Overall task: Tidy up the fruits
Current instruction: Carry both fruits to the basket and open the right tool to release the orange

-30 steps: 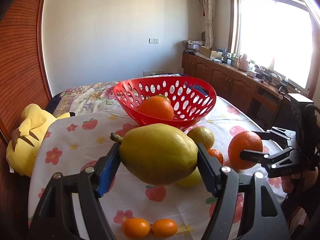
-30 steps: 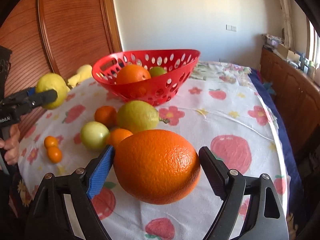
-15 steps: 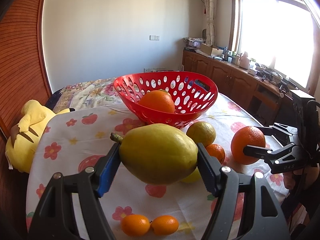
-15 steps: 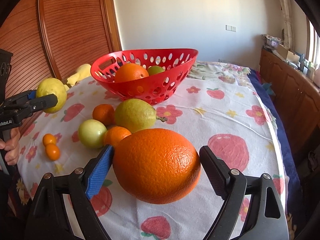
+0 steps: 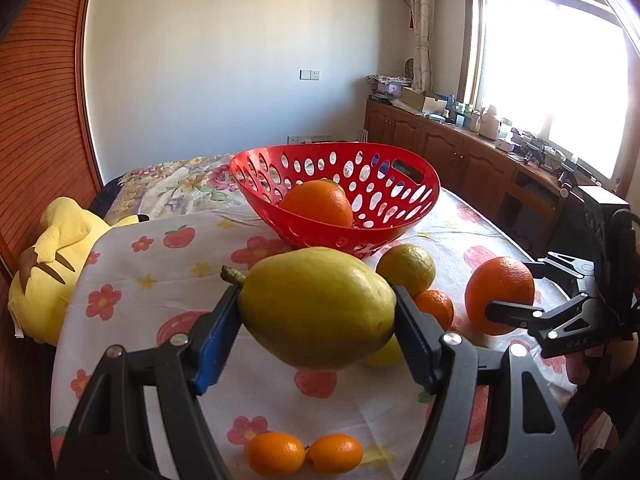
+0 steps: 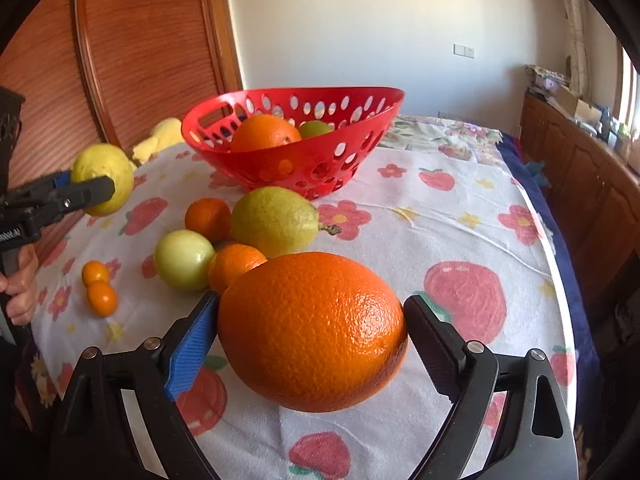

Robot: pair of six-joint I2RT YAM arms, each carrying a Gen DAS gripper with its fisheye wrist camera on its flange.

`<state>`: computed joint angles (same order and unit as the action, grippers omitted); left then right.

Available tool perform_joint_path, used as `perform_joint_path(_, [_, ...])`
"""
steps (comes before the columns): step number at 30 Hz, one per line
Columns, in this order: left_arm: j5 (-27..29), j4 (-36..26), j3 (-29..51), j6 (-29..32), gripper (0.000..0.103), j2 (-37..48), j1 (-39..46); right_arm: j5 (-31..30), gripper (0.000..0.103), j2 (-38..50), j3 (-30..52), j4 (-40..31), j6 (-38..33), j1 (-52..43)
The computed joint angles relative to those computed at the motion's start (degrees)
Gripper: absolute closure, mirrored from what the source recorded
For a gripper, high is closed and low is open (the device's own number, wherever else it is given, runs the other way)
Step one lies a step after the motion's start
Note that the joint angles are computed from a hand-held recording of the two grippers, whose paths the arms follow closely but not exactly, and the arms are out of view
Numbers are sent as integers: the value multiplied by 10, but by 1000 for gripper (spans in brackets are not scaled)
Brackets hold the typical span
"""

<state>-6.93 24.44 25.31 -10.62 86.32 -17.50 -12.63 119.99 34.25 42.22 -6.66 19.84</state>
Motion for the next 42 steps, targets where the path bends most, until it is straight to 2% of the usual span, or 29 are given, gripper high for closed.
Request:
perform_joint_path(6, [13,-3,16,5,31,10,11,-29,10,-24,8,-34,-2,-19])
perform_joint_path(11, [29,-16,41,13,31,13,23,-41,10,-81,14,-68,-5,-20])
perform_joint_path(17, [36,-41,94,34,31,26,37,-41,10,-126,80,-136,-25,-5])
perform_joint_path(21, [48,-58,142,48,31,50,56,-26,10,-94,169,-186,-43,11])
perform_joint_path(31, [72,-70,228,64,31,126,87,23,10,65,398,-306,-81,48])
perform_joint_path(36, [78,-67,248,64,31,161,92,51,10,114,463,-356,-101,59])
perform_joint_path(42, [84,-68,266,65,31,183,96,66,10,144,493,-378,-106,62])
